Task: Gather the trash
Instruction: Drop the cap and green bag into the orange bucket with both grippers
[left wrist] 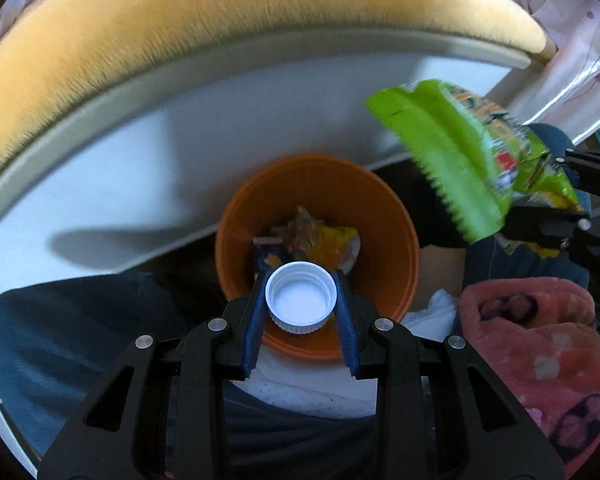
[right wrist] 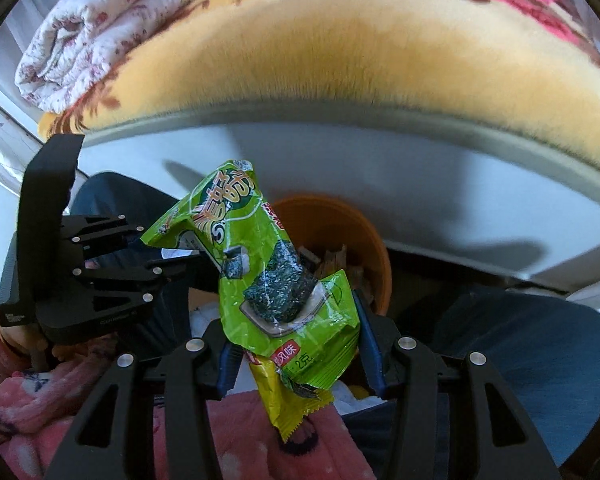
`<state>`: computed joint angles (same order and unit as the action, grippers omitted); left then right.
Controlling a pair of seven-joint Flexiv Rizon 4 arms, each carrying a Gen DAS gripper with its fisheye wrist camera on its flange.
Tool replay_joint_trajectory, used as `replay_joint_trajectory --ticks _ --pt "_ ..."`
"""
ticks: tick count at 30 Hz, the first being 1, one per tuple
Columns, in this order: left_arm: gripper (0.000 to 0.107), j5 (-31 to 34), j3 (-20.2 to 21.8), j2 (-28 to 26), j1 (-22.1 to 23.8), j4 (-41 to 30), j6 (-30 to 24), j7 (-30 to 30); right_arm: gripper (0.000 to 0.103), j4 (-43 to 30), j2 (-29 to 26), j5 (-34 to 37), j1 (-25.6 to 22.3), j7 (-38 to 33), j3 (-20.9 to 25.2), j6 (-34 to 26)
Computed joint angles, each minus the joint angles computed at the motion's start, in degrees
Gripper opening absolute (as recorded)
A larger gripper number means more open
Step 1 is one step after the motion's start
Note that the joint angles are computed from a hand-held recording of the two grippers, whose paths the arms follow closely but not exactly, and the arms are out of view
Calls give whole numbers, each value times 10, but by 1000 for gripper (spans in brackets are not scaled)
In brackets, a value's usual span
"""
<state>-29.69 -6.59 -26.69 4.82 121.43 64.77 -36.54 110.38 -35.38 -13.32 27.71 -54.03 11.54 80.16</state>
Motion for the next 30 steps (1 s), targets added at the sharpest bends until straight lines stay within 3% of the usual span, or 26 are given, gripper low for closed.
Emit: replay_joint_trajectory --ticks 5,8,10,11,12,17,30 --pt "31 22 13 -18 -8 -22 -37 -28 49 -21 -25 8 -5 -5 13 -23" --pt "32 38 25 -28 -14 -35 -50 -56 57 -28 -32 13 -5 -5 15 -28" --pt "45 44 28 -33 -13 -44 -59 -70 78 -30 -33 16 -3 -2 13 -27" --pt "65 46 29 -36 -13 -47 -57 -79 79 -27 -31 17 3 6 5 -21" --pt "77 46 29 -36 -12 -46 -51 -83 79 -26 -30 19 3 8 5 -16" --pt "82 50 24 -29 -7 -37 -23 -90 79 -21 -26 29 -8 15 12 -5" --pt "82 53 15 -26 0 -34 -13 -85 80 -3 -13 21 -5 25 1 14"
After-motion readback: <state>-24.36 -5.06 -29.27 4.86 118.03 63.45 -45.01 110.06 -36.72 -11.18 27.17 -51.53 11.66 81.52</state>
